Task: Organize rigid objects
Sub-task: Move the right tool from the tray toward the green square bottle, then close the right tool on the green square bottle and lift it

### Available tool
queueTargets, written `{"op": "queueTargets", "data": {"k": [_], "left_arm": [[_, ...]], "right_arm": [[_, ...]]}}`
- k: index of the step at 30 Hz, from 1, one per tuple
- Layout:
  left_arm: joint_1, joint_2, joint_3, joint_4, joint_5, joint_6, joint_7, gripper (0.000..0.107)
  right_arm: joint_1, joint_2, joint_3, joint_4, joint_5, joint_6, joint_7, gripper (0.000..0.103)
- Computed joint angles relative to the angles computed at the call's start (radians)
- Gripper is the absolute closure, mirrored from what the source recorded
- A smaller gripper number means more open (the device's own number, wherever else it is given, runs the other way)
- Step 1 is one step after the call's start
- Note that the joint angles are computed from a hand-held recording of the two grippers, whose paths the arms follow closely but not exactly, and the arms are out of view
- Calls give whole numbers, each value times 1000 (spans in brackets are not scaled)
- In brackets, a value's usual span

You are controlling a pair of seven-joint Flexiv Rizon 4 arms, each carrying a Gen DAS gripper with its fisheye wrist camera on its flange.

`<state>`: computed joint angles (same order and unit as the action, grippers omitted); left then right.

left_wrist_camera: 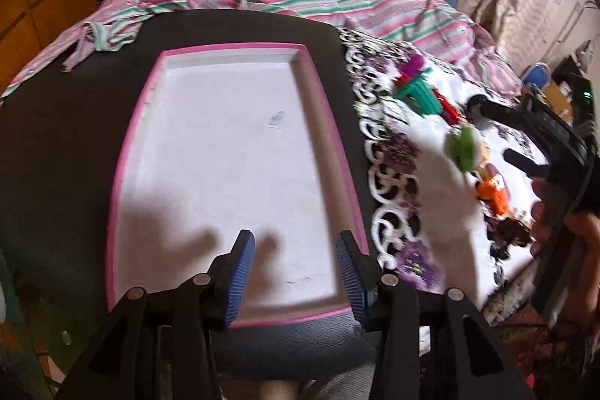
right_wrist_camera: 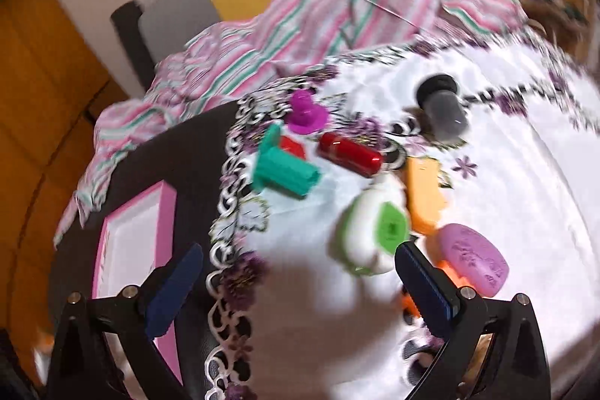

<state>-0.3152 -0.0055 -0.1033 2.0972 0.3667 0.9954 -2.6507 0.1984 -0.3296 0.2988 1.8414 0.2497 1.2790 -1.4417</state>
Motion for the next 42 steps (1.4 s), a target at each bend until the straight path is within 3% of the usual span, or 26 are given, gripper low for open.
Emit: {"op": "queueTargets", "data": {"k": [2, 5, 7, 11, 16, 19, 21, 24, 28, 31, 33, 36, 39, 42], "left_arm": [[1, -6, 5, 31, -52, 91, 34, 61], [-2, -12, 1, 31, -86, 113, 80, 56], [-5, -17, 0, 33, -115, 129, 111, 55], [-10, -24, 3, 55, -175, 196, 153, 55], [-11, -32, 16, 55, -125, 238, 70, 55], [-10, -40, 20, 69, -144, 281, 55, 55], [-12, -43, 21, 60, -138, 261, 48, 55], [-18, -41, 23, 31, -87, 199, 6, 55], [-16, -43, 24, 41, -85, 236, -6, 55], [-15, -50, 22, 38, -102, 241, 28, 55], [-15, -55, 20, 31, -117, 230, 65, 55], [-14, -61, 18, 42, -166, 255, 121, 55], [-19, -69, 26, 34, -154, 259, 112, 55], [-24, -78, 30, 17, -139, 247, 109, 55]], "right_arm": [[-10, -9, -8, -13, 6, 0, 0, 0], [6, -24, -45, -19, -38, 2, 53, 8], [-11, -45, -36, -46, -31, -14, 56, 17], [-18, -81, -48, -91, -46, -66, 94, 24], [-118, -103, 59, -148, 110, -134, -28, 29], [-61, -95, 7, -132, 62, -138, -16, 30], [-32, -105, -27, -139, 23, -174, 27, 31], [-50, -132, -17, -182, 44, -248, 24, 37], [-29, -150, -38, -196, 8, -262, 27, 47], [-82, -183, 19, -259, 93, -293, -50, 49], [-158, -229, 88, -348, 234, -377, -133, 49], [-186, -258, 85, -403, 342, -446, -123, 48], [-120, -215, 1, -345, 299, -336, -72, 48], [35, -153, -173, -203, 45, -128, 131, 48]]}}
